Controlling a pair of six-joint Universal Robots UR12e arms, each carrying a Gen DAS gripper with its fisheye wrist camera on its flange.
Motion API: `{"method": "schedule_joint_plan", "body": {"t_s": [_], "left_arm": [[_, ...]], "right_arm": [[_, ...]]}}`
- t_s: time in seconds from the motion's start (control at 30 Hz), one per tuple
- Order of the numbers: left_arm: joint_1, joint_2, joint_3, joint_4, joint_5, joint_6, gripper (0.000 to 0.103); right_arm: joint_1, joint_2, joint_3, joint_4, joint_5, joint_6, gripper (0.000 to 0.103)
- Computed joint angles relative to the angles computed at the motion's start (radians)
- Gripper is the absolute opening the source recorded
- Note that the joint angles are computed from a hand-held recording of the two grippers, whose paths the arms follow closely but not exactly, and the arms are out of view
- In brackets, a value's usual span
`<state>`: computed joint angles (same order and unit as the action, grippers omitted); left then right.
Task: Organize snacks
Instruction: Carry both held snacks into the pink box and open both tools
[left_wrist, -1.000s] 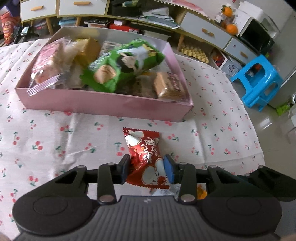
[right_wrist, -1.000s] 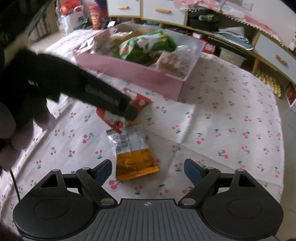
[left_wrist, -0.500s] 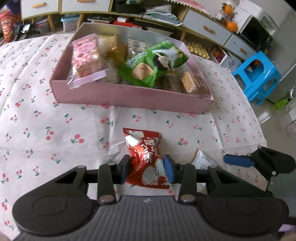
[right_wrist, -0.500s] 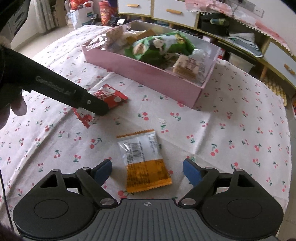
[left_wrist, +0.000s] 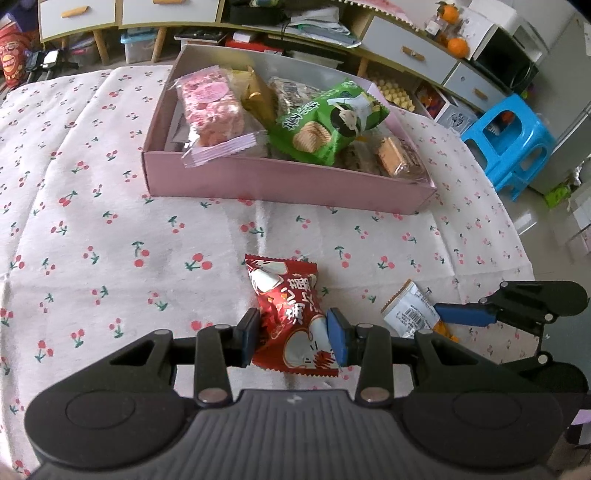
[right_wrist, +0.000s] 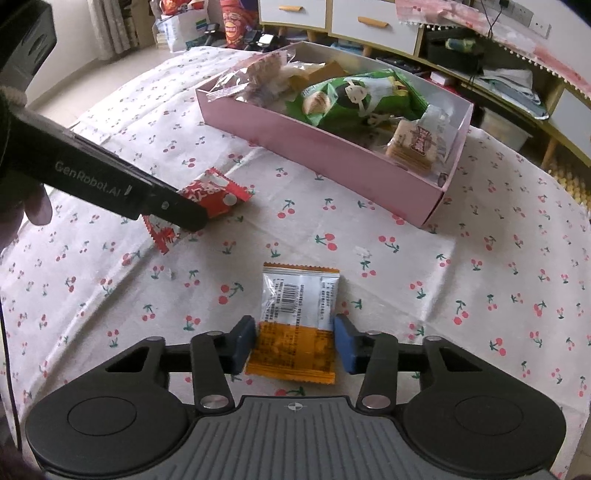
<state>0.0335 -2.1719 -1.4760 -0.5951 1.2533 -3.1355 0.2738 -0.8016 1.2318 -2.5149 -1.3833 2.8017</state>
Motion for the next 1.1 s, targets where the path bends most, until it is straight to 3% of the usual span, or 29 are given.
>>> {"method": "schedule_joint_plan", "body": {"t_s": [0.23,0.43,0.8,1.1], "left_arm": [[0.006,0.007,-0.01,0.007,0.003,0.008,0.036],[0.012,0.017,-0.02,0.024,-0.007,0.01,0.036],[0.03,0.028,-0.023,0.098,-0.061,-0.056,0.036],[0.034,0.004,0.012,0.217,-0.06,-0.141,0.036]], "right_arm": [[0.005,0.002,-0.006,-0.014,0.007,0.024,0.042],[-0.004,-0.003,-0.003,-0.039,0.044,0.094,0.042],[-0.014,-0.009,-0.006,-0.13,0.1,0.217,0.042],[-0.016,0.021,-0.05,-0.25,0.042,0.381,0.042]]}}
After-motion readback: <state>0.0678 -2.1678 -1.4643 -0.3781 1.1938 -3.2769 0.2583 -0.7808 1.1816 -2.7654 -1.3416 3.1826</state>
